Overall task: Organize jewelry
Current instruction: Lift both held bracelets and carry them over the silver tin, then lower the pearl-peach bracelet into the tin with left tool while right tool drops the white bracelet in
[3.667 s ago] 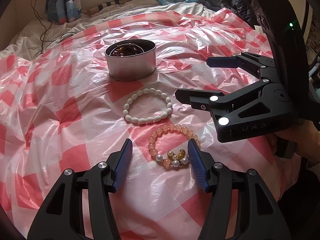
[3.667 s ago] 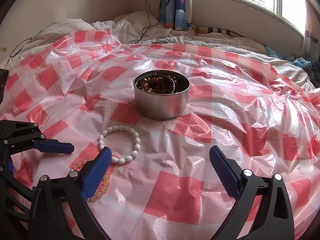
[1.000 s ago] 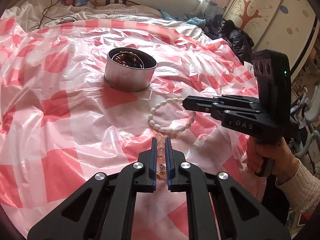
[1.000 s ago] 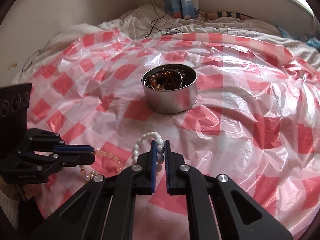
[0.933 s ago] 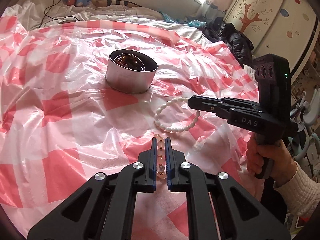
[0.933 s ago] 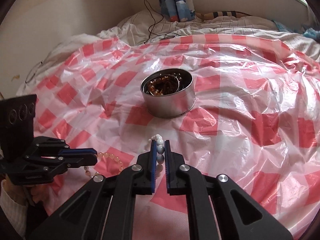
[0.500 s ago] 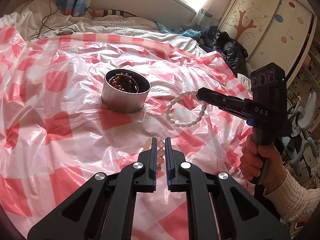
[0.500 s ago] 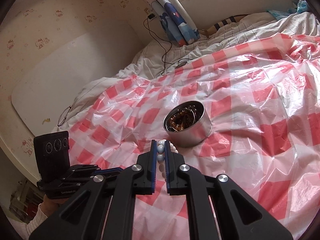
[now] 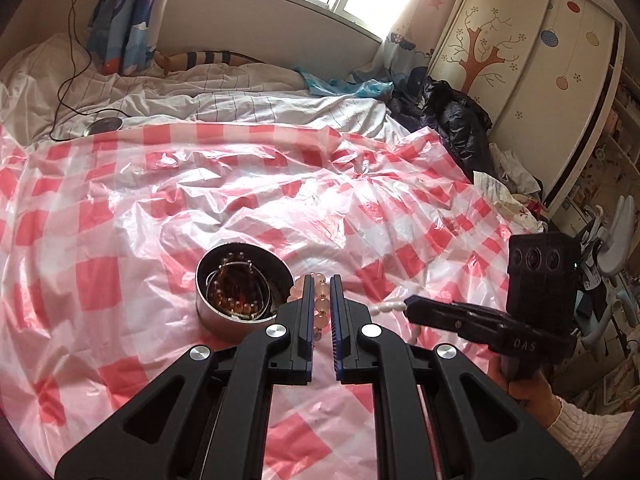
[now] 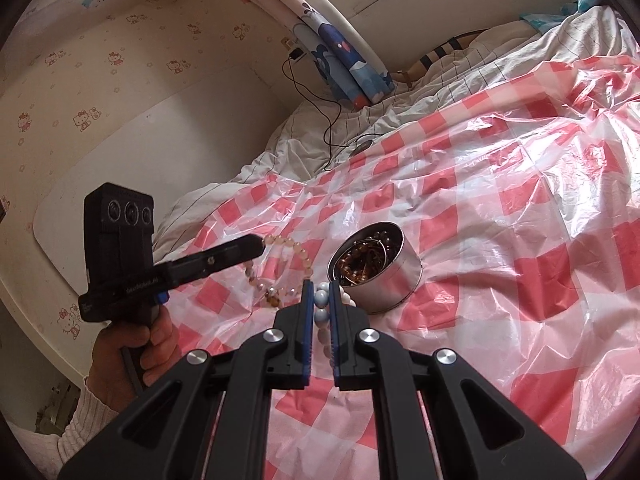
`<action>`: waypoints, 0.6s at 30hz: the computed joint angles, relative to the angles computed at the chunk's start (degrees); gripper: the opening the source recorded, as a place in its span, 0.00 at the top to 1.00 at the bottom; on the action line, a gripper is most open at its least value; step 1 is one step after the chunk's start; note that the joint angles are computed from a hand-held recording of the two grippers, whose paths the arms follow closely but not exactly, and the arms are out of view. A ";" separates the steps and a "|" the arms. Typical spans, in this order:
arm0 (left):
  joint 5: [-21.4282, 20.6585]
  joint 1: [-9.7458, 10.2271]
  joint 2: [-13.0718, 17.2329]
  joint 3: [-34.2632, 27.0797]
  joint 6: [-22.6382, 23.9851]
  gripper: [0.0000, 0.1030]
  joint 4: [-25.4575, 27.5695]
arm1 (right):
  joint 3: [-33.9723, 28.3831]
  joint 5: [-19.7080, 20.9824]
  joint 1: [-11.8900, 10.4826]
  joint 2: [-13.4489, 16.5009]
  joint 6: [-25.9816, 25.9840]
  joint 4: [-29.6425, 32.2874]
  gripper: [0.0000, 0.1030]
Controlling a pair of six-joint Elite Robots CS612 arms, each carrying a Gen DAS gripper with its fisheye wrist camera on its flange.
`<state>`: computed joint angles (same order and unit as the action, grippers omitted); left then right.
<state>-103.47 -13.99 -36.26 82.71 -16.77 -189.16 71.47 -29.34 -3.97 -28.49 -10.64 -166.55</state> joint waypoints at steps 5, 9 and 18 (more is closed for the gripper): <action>0.19 0.34 2.79 -5.57 0.42 0.94 4.15 | -0.16 -0.02 -0.16 0.18 1.27 -1.26 0.92; 1.97 0.50 5.78 -10.09 0.11 0.93 9.28 | -0.35 0.03 -0.22 0.28 1.73 -1.29 0.92; 5.54 0.97 5.93 -9.23 -0.33 0.85 12.61 | -2.56 0.91 0.27 0.80 1.05 1.16 0.92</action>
<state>-97.93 -13.01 -30.33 73.49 -17.10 -176.55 68.90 -28.43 -3.70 -27.69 -9.59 -165.39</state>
